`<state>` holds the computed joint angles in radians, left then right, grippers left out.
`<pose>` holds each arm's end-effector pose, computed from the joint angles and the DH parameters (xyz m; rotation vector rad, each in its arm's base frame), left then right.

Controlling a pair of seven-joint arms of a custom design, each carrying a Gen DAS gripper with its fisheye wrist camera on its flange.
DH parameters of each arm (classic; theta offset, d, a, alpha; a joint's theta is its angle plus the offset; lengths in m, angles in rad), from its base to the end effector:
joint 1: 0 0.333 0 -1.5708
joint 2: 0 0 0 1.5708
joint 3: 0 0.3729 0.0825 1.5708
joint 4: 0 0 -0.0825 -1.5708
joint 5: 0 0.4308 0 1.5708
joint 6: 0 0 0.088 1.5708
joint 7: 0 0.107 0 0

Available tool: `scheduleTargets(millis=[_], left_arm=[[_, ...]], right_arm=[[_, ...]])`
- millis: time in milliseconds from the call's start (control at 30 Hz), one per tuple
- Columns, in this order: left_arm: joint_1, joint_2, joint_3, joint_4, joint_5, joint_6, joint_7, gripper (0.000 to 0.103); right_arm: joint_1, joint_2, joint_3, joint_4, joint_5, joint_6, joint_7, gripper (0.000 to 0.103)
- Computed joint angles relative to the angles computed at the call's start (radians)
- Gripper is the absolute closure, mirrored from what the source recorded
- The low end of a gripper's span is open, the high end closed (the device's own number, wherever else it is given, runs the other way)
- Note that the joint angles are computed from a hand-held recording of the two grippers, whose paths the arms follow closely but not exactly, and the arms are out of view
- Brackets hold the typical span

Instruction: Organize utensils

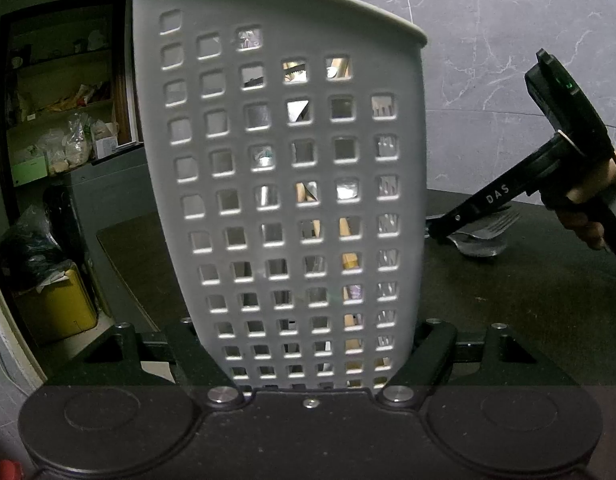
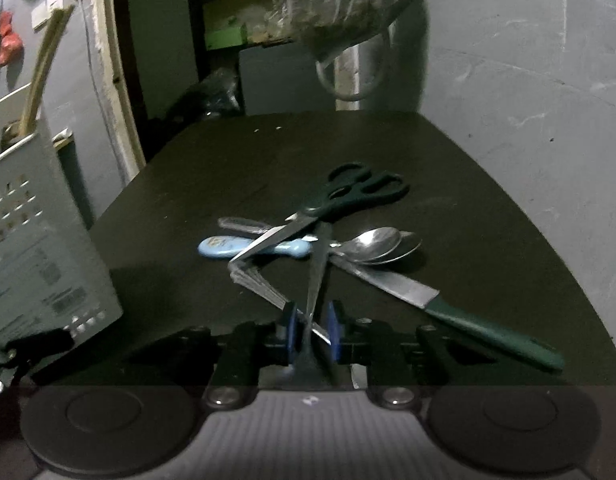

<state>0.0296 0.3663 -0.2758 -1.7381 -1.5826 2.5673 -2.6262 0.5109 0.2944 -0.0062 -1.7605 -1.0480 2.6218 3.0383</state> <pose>0.7272 -0.1422 0.4407 -0.6199 2.1944 -1.4479 0.6318 0.3725 0.4851 -1.5342 1.8201 -0.8068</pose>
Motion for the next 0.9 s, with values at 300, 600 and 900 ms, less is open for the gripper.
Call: scheduleTargets(millis=[300,600,900], left_arm=[[0.001,0.0,0.0,0.0,0.0,0.0,0.001,0.025],[0.003,-0.001,0.0,-0.001,0.001,-0.004,0.0,0.025],[0.003,-0.001,0.001,-0.001,0.001,-0.005,0.0,0.025]], right_arm=[[-0.033,0.04,-0.014,0.047,0.084,0.04,0.007,0.071],[-0.002,0.038,-0.044,0.029,0.04,0.082,0.081,0.094],[0.03,0.011,-0.021,-0.002,-0.048,0.048,0.134,0.095]])
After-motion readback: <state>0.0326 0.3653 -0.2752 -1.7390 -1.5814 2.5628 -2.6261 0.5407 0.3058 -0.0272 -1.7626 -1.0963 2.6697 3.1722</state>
